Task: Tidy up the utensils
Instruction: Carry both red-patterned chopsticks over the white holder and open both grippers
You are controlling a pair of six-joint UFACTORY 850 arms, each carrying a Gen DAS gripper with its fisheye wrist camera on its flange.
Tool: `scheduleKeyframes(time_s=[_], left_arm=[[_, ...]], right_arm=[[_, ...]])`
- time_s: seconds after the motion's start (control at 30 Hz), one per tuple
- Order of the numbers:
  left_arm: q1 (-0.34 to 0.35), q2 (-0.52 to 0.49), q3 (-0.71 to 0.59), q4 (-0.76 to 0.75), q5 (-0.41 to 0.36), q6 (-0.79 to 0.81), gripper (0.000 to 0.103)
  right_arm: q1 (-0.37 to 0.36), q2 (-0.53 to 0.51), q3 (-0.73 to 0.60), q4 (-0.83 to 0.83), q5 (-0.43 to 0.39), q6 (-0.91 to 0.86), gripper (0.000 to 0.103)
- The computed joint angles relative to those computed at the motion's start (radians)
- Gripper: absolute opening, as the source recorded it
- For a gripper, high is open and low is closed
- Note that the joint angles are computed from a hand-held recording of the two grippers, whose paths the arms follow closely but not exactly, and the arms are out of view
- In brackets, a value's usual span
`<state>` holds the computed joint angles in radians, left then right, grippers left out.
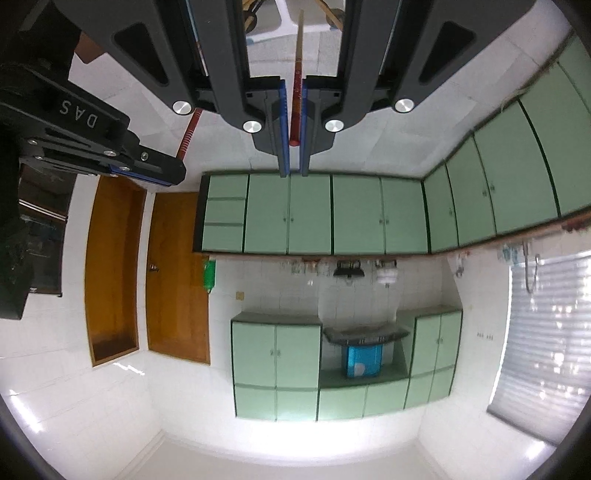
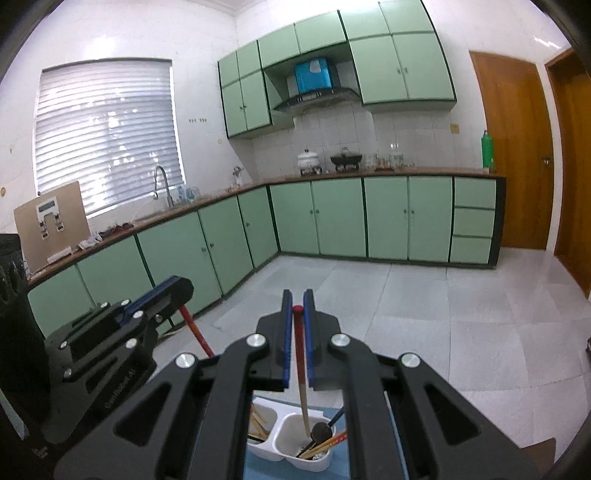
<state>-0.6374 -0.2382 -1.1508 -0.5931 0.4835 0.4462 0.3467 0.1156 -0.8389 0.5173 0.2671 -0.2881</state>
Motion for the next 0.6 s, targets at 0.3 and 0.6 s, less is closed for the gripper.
scheduleKeyframes(time_s=[0.3,0.6], left_arm=[[0.040,-0.110,-0.026,-0.003,-0.087,-0.030,0.006],[0.031,-0.024,0.095,-0.013,-0.024,-0.065,0.030]], right_arm=[[0.001,-0.102,0.029,-0.078,-0.003,0.093,0.008],[0.040,-0.013,0.148,0.244,0.130,-0.181,0.042]])
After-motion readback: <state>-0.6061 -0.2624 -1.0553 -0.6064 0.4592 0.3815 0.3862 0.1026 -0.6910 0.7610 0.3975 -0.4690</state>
